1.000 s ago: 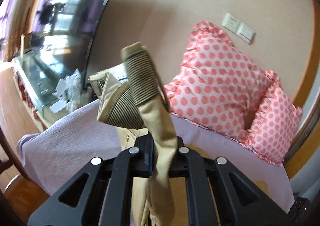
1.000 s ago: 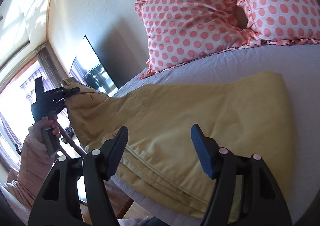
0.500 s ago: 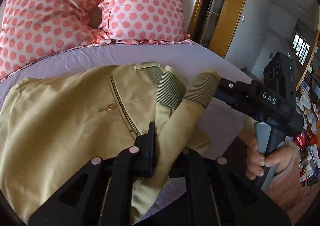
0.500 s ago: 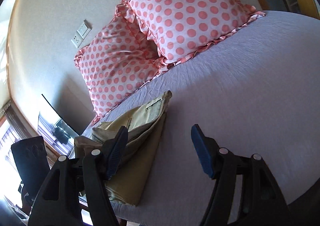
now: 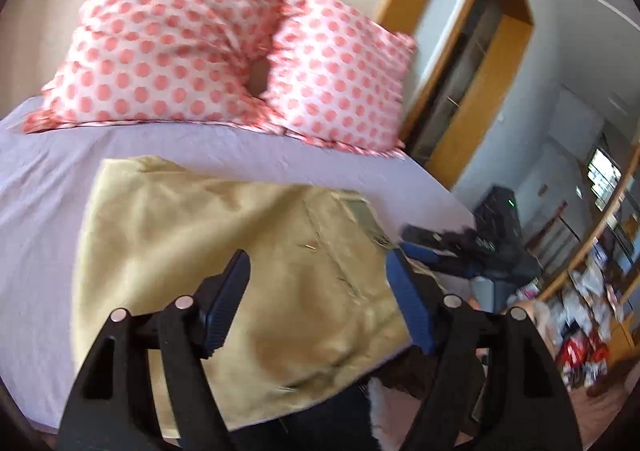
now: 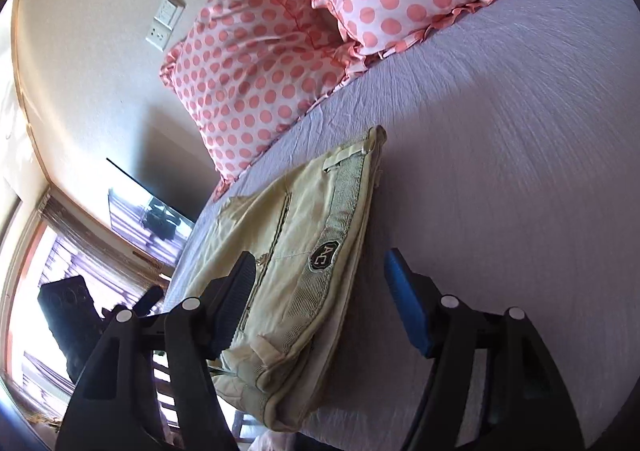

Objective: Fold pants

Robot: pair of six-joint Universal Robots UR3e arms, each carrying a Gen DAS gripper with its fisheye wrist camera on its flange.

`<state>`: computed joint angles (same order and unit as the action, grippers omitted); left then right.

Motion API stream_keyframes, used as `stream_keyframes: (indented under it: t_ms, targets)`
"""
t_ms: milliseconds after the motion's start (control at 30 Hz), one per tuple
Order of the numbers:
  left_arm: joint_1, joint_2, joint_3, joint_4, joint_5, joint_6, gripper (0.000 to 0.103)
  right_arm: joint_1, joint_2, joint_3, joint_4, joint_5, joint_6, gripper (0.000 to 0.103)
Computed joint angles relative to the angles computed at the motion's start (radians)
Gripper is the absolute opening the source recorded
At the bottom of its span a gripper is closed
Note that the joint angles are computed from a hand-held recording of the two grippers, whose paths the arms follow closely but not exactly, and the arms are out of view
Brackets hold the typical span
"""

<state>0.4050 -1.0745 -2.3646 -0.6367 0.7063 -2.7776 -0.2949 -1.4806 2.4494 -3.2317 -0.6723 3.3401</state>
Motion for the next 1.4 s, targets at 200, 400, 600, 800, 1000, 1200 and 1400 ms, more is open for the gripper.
stream_keyframes:
  t_ms: [200,400,600,800,1000,1200,1400]
  targets:
    - [0.103,-0.300,0.226,-0.029,0.184,-0.029,0.071,0.118,0.086,-0.171,0.110,-0.138,-0.005,0.055]
    - [0.066,-0.522,0.425,-0.210,0.208,0.061,0.071,0.162,0.163,-0.267,0.146,-0.120,-0.029,0.052]
    - [0.030,-0.620,0.521,-0.249,0.203,0.040,0.080,0.147,0.186,-0.313,0.213,-0.081,-0.073,0.045]
    - [0.079,-0.635,0.545,-0.307,0.142,0.052,0.007,0.099,0.224,-0.317,0.210,0.052,-0.084,0.014]
    - [0.027,-0.646,0.599,-0.163,0.111,-0.032,0.006,0.128,0.249,-0.493,0.209,0.009,-0.014,0.012]
    - [-0.169,-0.908,0.913,0.053,0.303,-0.271,0.008,0.177,0.381,-0.822,0.278,-0.237,0.089,0.013]
    - [-0.171,-0.965,0.949,0.064,0.408,-0.347,0.020,0.260,0.346,-0.838,0.416,-0.684,0.086,0.035]
